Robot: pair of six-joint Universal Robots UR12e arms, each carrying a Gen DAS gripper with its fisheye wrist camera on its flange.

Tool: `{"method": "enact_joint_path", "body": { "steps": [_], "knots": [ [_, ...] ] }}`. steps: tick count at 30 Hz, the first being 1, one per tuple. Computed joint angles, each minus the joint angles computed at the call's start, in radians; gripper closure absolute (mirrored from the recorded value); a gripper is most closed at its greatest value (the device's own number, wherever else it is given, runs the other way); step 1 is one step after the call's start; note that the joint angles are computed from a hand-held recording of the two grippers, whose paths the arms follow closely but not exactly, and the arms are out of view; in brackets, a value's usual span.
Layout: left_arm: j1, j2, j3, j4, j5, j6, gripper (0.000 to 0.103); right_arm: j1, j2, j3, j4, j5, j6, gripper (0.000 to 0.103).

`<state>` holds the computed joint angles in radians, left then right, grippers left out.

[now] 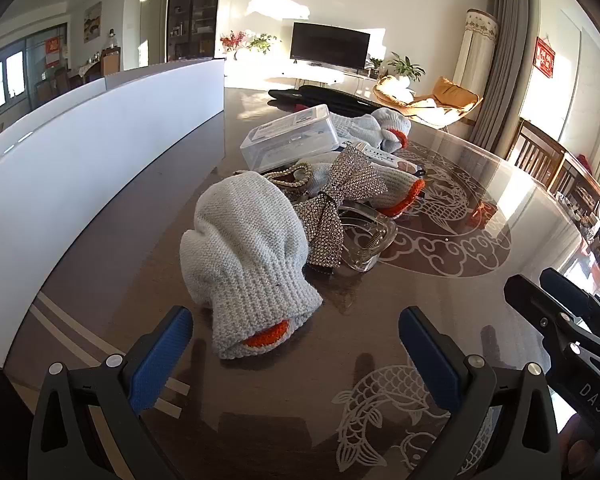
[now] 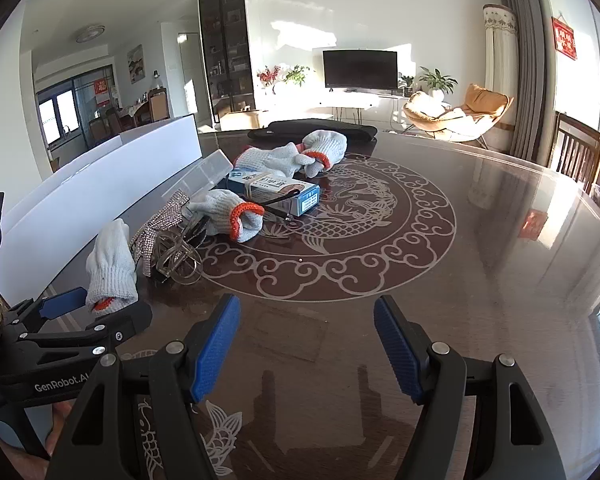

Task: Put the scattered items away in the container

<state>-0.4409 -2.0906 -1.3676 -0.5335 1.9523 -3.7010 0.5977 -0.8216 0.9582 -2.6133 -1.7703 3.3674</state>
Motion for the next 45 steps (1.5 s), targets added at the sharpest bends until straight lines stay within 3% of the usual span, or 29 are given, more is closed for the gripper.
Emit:
{"method": "enact_joint_path", "body": {
  "steps": [16,45],
  "knots": [
    [0.012,0.003,-0.001,-0.018,-0.062,-0.029,0.0,-0.002,0.006,-0.019,0.04,0.007,0.005,0.032],
    [0.004,-0.011,0.027,-0.077,-0.035,0.025,0.0,-0.004,0.008,-0.02,0.038,0.015,0.009,0.032]
  ]
}}
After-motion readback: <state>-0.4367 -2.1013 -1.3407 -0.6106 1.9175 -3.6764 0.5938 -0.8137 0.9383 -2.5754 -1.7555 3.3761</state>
